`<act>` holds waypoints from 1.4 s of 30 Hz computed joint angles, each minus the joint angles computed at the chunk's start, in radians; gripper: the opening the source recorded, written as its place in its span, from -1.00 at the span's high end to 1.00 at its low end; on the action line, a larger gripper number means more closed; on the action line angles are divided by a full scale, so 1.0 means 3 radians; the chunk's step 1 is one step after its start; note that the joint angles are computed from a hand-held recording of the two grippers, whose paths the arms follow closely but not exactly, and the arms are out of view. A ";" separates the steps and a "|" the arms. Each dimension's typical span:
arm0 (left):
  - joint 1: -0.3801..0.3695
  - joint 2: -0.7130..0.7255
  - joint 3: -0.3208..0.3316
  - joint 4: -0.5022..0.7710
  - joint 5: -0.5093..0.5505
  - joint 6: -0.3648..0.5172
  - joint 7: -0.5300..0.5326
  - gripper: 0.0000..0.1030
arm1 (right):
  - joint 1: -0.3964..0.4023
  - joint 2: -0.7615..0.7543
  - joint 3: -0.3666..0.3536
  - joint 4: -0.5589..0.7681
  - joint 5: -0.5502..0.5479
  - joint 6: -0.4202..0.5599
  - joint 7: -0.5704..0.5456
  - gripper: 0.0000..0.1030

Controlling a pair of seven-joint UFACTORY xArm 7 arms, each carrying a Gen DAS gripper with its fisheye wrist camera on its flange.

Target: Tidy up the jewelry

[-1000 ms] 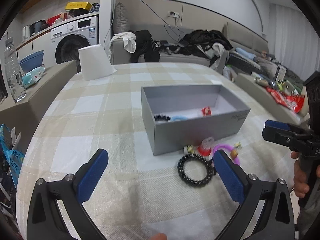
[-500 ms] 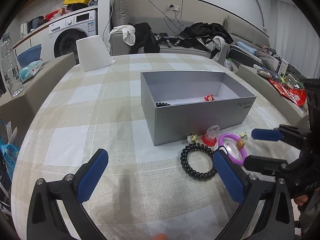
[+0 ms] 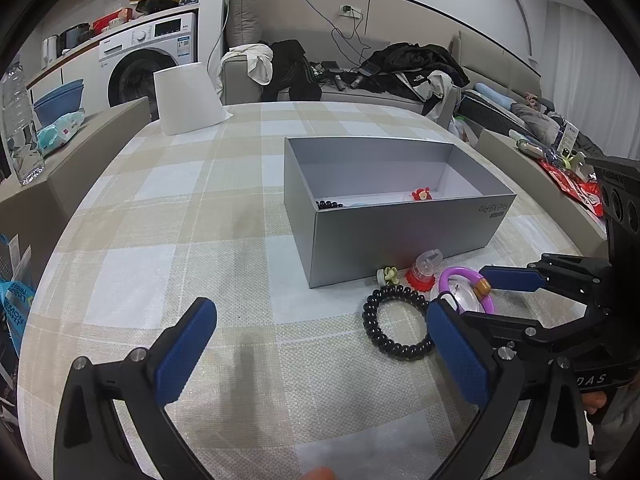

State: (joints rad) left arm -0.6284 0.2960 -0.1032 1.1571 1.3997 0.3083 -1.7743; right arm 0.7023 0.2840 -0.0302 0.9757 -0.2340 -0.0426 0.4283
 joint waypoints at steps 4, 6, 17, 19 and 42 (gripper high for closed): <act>0.0003 0.0000 0.0004 0.0000 -0.0011 -0.0009 0.0009 -0.98 | 0.0084 0.0006 -0.0080 0.0017 -0.0061 0.0019 0.0035 -0.18; -0.0001 0.0010 0.0002 0.0009 -0.0021 -0.0005 0.0013 -0.98 | 0.0083 0.0008 -0.0082 0.0020 -0.0071 0.0021 0.0043 -0.18; -0.0020 0.0017 0.0014 0.0011 -0.0037 -0.0004 0.0018 -0.98 | 0.0243 0.0036 -0.0258 0.0071 -0.0264 0.0061 0.0208 -0.19; -0.0021 0.0017 0.0015 0.0013 -0.0037 -0.0002 0.0020 -0.98 | 0.0268 0.0037 -0.0291 0.0073 -0.0304 0.0059 0.0247 -0.16; -0.0087 0.0092 -0.0014 0.0067 -0.0550 -0.0035 0.0691 -0.98 | -0.0275 -0.0161 0.0092 -0.0388 -0.0117 -0.0764 0.0375 0.08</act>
